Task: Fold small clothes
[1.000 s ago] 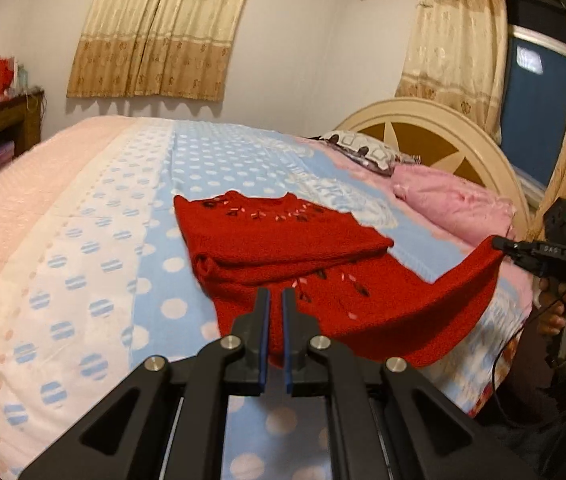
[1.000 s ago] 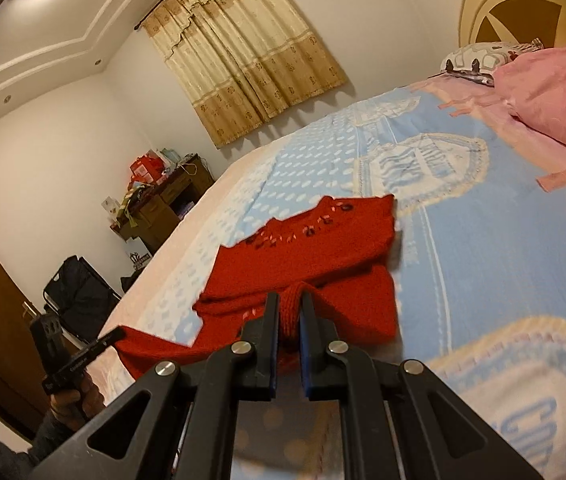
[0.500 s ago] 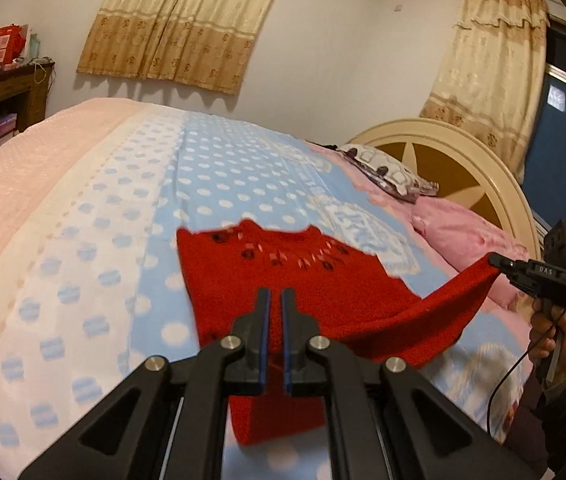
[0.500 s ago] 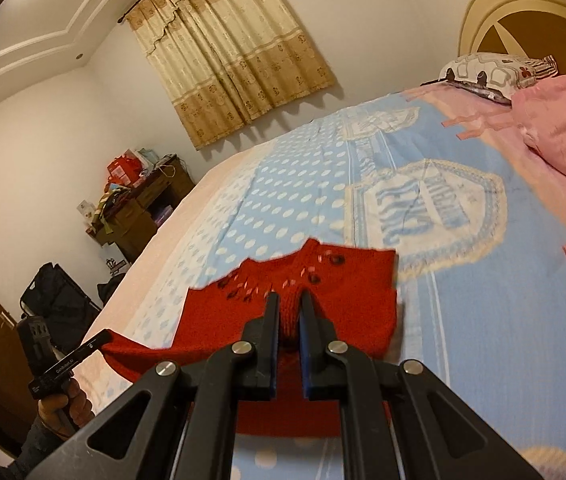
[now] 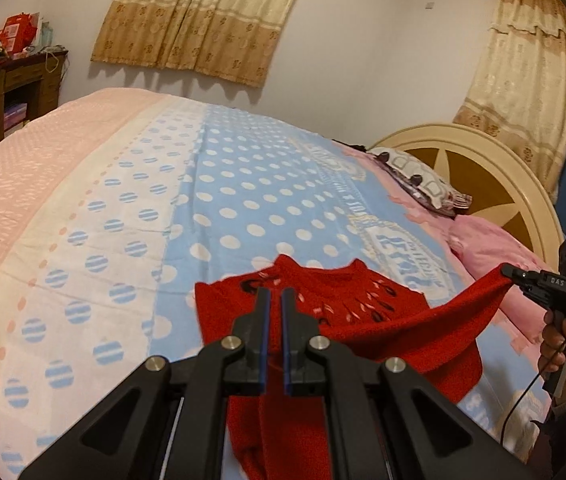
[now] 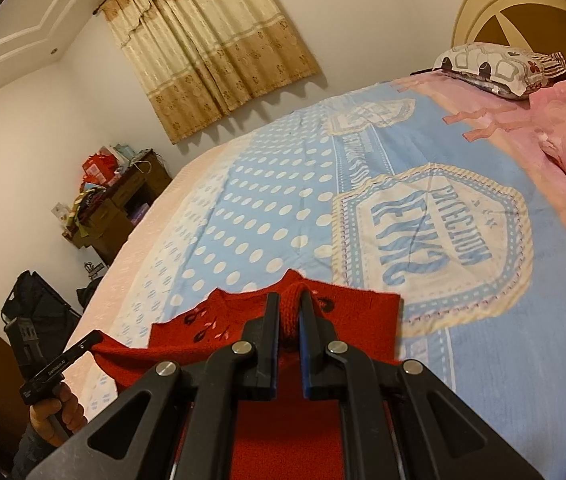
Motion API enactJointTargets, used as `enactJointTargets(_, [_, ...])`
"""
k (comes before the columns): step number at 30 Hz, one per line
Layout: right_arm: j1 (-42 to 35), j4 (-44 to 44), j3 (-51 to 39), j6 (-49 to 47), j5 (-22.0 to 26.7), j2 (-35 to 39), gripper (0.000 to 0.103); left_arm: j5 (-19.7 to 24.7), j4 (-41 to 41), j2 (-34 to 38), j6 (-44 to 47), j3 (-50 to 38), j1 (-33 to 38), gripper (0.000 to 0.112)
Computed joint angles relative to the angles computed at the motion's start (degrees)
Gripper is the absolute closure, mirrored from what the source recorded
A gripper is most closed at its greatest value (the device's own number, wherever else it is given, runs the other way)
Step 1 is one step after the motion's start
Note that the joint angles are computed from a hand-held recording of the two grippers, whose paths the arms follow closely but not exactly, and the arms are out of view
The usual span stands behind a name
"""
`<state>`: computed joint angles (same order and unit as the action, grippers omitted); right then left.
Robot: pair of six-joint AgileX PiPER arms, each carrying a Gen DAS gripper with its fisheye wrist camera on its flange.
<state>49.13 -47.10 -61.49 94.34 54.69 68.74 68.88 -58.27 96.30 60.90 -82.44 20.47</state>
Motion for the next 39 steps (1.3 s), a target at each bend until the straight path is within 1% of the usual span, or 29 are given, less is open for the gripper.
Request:
enactJointTargets(3, [-6.17, 3.59, -0.59, -4.56, -4.09, 1.62, 0.096, -2.44, 1.49, 2.59, -2.56, -2.96, -2.27, 0.108])
enactJointTargets(5, [-10.97, 6.8, -0.61, -7.67, -7.76, 3.17, 0.096, -4.31, 3.16, 4.43, -4.24, -4.83, -4.14, 0.108])
enactJointTargets(10, [-19.07, 12.63, -1.26, -13.99, -13.37, 8.15, 0.096, -8.11, 7.21, 9.58, -8.99, -9.65, -8.31, 0.108])
enactJointTargets(16, [-26.68, 20.97, -2.91, -22.26, -19.37, 15.48, 0.096, -11.5, 10.95, 13.89, -12.31, -12.71, -11.33, 0.108])
enactJointTargets(19, [-28.75, 22.8, -4.28, -24.26, -20.48, 19.3, 0.096, -13.22, 12.99, 15.77, -13.64, -13.83, -12.36, 0.108])
enactJointTargets(23, [-32.69, 27.49, -4.01, -28.55, -26.12, 23.29, 0.094, -15.42, 15.4, 18.73, -15.95, -15.77, -13.58, 0.108])
enactJointTargets(24, [-32.99, 26.86, -4.16, -27.86, -26.24, 23.86, 0.093, -15.55, 15.71, 19.37, -15.61, -16.12, -13.95, 0.107])
enactJointTargets(25, [-32.69, 24.59, -4.47, -25.64, -25.39, 24.14, 0.086, -16.14, 16.55, 19.42, -15.73, -16.0, -14.39, 0.104])
enactJointTargets(26, [-32.0, 21.65, -4.34, -22.8, -24.56, 23.72, 0.081, -18.39, 17.92, 18.71, -16.2, -14.9, -15.06, 0.102])
enactJointTargets(27, [-31.64, 20.17, -3.53, -21.61, -25.24, 22.96, 0.067, -20.4, 18.45, 17.61, -16.32, -13.39, -15.3, 0.102])
enactJointTargets(28, [-31.01, 18.58, -2.58, -20.89, -26.06, 21.99, 0.059, -20.67, 17.67, 16.9, -15.61, -12.48, -14.95, 0.097])
enactJointTargets(29, [-29.51, 16.4, -2.63, -20.3, -24.69, 21.45, 0.059, -20.43, 16.93, 16.43, -15.02, -12.07, -14.55, 0.093])
enactJointTargets(30, [-28.0, 14.86, -3.28, -20.69, -22.45, 21.43, 0.059, -20.67, 16.72, 15.7, -14.86, -11.52, -14.25, 0.079])
enactJointTargets(31, [-26.35, 13.99, -4.06, -22.42, -20.01, 21.57, 0.059, -21.9, 16.47, 14.31, -14.38, -10.09, -13.97, 0.065])
enactJointTargets(33, [-24.48, 13.33, -4.4, -25.15, -17.92, 21.7, 0.059, -23.74, 12.7, 11.71, -9.84, -6.7, -12.83, 0.057])
enactJointTargets(34, [-23.9, 13.17, -4.59, -26.19, -16.94, 21.99, 0.059, -24.5, 12.2, 10.43, -8.58, -5.19, -12.45, 0.056])
enactJointTargets(36, [-23.85, 14.04, -4.74, -28.26, -16.35, 22.7, 0.059, -24.57, 12.1, 9.07, -7.6, -3.63, -12.01, 0.052])
enactJointTargets(37, [-23.92, 14.36, -5.07, -28.94, -15.55, 23.52, 0.059, -24.49, 11.86, 8.42, -6.62, -2.56, -11.89, 0.045])
enactJointTargets(38, [-24.13, 14.78, -5.37, -29.43, -14.95, 24.1, 0.059, -24.9, 12.57, 7.95, -6.12, -1.68, -12.2, 0.042])
enactJointTargets(39, [-24.42, 16.12, -6.02, -30.63, -13.92, 25.1, 0.059, -27.01, 14.58, 7.33, -6.01, -0.39, -13.29, 0.041])
